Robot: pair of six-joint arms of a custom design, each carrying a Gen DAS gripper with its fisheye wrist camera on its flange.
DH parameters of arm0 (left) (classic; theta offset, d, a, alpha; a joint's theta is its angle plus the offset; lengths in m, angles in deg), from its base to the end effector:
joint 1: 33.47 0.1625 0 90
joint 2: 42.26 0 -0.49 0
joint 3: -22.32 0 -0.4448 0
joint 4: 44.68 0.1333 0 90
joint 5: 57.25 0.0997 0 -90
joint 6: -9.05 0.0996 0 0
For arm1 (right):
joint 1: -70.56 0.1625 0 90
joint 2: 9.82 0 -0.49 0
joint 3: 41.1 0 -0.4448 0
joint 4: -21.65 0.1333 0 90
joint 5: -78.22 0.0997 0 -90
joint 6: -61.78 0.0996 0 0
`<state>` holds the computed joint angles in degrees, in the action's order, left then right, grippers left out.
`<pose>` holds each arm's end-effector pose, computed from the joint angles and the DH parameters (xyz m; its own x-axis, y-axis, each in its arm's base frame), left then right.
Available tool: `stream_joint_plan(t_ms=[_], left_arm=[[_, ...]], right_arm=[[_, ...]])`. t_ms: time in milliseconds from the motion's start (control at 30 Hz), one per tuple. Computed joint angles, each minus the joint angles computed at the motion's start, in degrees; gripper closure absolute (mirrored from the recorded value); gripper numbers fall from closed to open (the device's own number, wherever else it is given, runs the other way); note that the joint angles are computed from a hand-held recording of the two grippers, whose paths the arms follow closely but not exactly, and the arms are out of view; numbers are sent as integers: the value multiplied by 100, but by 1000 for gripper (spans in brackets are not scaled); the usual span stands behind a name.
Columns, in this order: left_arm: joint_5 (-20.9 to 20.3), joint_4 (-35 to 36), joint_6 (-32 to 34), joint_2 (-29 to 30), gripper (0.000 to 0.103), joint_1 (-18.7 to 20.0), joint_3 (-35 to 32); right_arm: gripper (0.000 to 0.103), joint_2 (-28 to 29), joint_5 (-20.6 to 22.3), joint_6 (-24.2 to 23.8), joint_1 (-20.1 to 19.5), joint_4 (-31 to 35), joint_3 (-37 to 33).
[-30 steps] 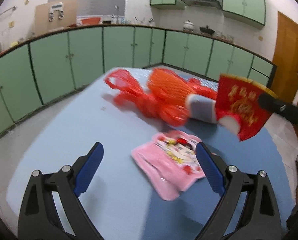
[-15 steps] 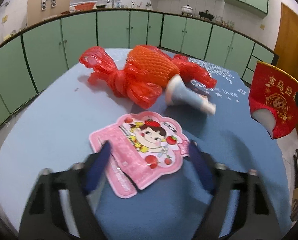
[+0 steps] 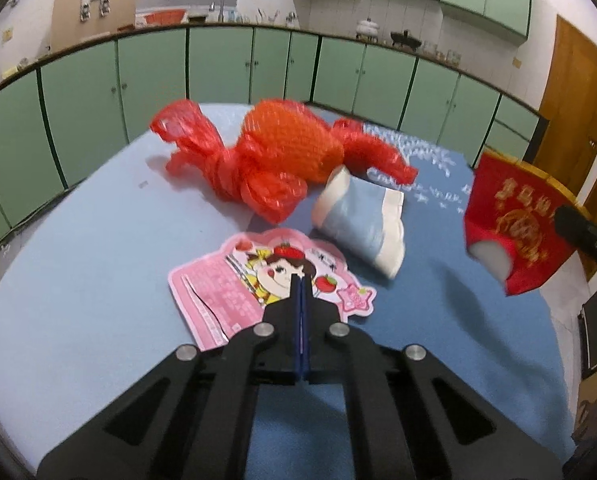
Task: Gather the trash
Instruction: 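Grasp the pink candy bag with the left tool and lift it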
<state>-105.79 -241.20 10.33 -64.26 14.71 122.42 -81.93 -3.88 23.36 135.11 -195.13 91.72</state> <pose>-0.2978 -0.6316 -0.1074 -0.7553 0.2794 -0.5928 0.6035 0.6493 -0.4628 -0.0816 -0.5135 0.2920 -0.8513 0.0170 0.5243 -0.4528 0.4810 -0.7508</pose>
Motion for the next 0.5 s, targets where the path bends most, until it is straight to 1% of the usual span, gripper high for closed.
stream_joint_plan(t_ms=[67, 167, 267, 300, 333, 367, 400, 433, 500], left_arm=[[-55, -272, 27, -58, 103, -22, 116], [-30, -704, 191, -146, 103, -80, 310], [-53, -362, 123, -250, 102, -52, 358], [-94, -143, -15, -282, 91, -11, 346], [-137, 88, -154, -309, 76, 34, 324], [-114, 239, -290, -325, 40, 63, 310], [-80, 242, -363, -328, 30, 78, 323], [-89, 209, -359, -337, 31, 89, 342], [-118, 302, -383, -349, 28, 121, 328]], right_arm=[[92, 19, -6, -26, 7, -15, 12], [92, 37, -10, -56, 16, -22, 30], [92, 73, -33, -56, 24, -16, 20], [92, 78, -25, -62, 20, -5, 21], [92, 80, -31, -62, 28, 8, 13], [92, 87, -28, -66, 31, 8, 16], [92, 92, -30, -76, 34, 21, 17], [92, 97, -34, -88, 37, 19, 17], [92, 110, -32, -92, 32, 10, 7]])
